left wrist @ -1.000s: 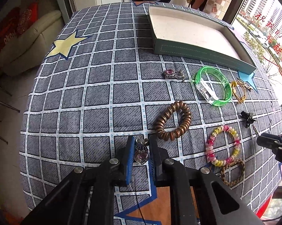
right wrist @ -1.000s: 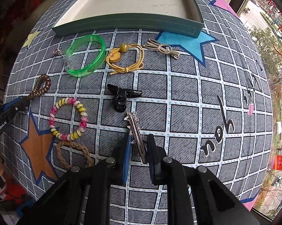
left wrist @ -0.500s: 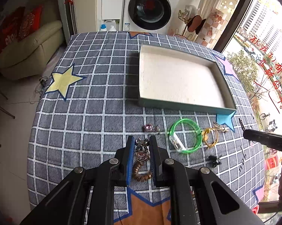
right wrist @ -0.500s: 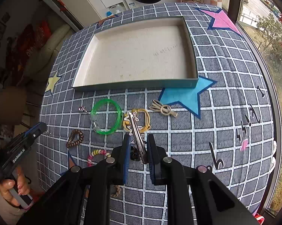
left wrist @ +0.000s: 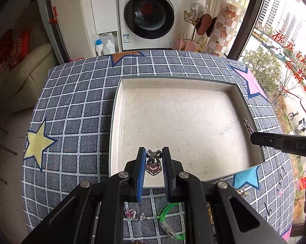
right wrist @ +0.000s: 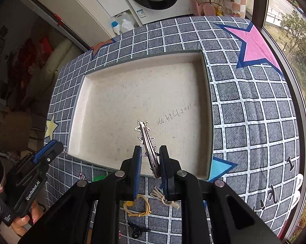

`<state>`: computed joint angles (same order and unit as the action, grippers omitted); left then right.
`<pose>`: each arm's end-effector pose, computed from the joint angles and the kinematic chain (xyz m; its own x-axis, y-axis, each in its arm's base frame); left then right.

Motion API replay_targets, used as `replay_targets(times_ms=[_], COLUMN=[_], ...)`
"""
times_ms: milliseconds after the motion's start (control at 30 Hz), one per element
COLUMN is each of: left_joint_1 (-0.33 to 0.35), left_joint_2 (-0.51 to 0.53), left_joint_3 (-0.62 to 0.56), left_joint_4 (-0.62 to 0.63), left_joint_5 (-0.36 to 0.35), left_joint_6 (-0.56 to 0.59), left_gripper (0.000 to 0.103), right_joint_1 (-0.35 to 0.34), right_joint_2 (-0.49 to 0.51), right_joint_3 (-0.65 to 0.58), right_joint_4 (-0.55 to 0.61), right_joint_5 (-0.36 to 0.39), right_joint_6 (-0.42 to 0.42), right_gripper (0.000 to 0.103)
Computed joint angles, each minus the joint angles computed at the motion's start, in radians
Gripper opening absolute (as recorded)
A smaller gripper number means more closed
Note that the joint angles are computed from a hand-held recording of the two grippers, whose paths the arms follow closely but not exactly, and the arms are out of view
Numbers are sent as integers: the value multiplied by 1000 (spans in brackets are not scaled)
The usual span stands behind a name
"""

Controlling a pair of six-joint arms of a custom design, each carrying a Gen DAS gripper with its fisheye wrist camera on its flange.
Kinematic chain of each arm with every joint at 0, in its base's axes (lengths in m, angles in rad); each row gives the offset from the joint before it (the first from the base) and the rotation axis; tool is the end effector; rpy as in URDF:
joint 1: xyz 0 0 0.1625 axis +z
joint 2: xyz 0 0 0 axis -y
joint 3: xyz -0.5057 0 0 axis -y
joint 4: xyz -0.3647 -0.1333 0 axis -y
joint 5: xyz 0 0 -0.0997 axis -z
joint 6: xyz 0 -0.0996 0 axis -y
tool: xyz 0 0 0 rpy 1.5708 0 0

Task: Organize jewelry
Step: 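Carry both items into the white tray and open both grippers to release them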

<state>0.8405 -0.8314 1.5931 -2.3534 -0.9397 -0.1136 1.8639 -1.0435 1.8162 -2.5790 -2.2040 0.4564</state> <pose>-0.3279 -0.6541 0.2061 -0.6814 0.4416 -0.5837 0.5935 0.8000 -0.0876 0.2536 -0.5829 0.2901 -0.8524 0.3199 0.4137 0.1055 0.8800 -0.4630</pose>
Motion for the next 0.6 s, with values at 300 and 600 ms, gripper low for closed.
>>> replay_targets(times_ms=[300,600], left_joint_1=[22,28], left_joint_2=[138,185], left_joint_3=[-106,-117], left_joint_4=[3,-9], left_joint_5=[80,128], left_joint_6=[31,60], left_gripper=[28,28], right_joint_1=[-66,-95], right_joint_2=[63,118], right_joint_3=[-96,-145], right_joint_4=[12,20], right_joint_5=[-12,-42], right_joint_6=[-97,-151], right_gripper=[19,19])
